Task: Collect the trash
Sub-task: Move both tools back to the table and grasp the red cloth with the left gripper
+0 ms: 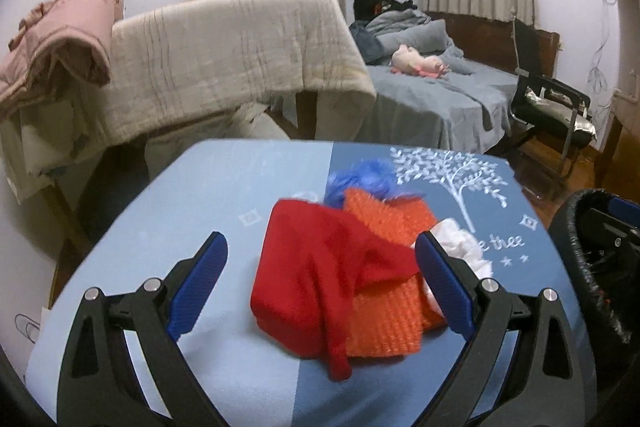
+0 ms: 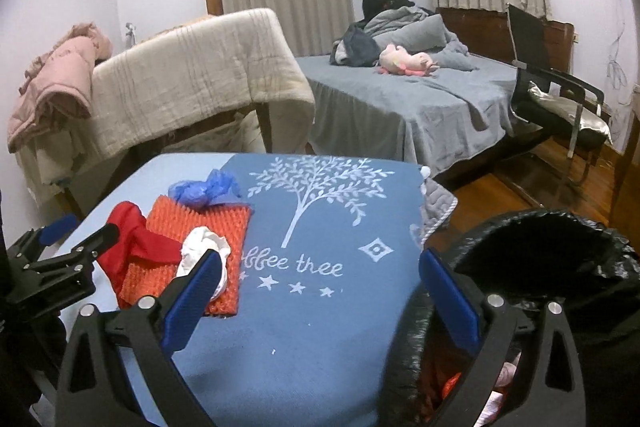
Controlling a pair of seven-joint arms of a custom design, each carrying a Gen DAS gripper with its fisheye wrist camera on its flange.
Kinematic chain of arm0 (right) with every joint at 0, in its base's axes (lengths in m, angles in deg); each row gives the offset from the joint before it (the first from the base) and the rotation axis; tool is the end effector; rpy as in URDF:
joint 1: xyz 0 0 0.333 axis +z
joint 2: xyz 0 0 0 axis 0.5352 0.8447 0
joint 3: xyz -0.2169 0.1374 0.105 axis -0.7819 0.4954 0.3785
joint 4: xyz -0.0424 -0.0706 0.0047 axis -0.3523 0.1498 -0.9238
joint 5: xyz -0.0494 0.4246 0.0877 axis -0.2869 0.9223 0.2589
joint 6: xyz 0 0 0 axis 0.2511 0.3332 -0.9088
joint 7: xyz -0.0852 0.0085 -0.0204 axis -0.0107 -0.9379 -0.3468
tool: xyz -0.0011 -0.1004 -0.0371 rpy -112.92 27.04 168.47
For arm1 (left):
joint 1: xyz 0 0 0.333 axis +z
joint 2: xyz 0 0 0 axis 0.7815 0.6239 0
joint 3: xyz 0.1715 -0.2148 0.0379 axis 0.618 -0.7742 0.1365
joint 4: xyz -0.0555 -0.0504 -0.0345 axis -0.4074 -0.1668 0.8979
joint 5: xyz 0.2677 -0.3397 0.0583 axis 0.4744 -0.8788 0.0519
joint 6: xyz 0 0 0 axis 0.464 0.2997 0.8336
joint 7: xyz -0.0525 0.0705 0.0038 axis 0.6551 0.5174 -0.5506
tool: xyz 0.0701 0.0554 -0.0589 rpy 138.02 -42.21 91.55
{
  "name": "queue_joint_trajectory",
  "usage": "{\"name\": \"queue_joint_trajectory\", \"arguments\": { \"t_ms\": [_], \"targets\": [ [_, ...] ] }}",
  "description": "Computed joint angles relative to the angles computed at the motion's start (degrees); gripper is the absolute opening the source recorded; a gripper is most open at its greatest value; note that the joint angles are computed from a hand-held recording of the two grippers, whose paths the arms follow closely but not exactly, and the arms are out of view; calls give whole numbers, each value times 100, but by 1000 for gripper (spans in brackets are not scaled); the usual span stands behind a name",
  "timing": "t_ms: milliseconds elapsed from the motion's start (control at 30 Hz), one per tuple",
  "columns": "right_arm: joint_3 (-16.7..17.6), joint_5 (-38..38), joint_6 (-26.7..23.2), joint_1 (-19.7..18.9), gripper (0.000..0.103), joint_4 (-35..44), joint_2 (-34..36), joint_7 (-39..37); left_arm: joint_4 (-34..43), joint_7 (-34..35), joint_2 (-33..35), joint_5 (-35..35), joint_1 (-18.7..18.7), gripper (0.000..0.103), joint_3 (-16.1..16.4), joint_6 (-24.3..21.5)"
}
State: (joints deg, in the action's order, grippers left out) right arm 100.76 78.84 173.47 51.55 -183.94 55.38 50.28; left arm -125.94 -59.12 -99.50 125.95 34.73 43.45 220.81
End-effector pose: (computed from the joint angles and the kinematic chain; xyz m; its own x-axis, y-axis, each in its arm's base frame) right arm 0.4651 0.2218 0.3908 0.3025 -0.9467 -0.1106 -0.5607 -0.0829 -0.8238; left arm 0.4170 -0.3278 0.4006 0.2154 -0.9764 -0.0162 -0.5375 -0.1047 -0.8367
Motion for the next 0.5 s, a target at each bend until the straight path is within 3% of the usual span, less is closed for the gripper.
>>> {"name": "queue_joint_trajectory", "arguments": {
  "t_ms": [333,500],
  "targets": [
    [1246,-237,-202,-1245,97,254,333,242,175,-37,424,91,76,92,148,233],
    [1584,-643,-270,-1639,97,279,387,603,258,17,586,9,79,68,249,432]
  ]
}}
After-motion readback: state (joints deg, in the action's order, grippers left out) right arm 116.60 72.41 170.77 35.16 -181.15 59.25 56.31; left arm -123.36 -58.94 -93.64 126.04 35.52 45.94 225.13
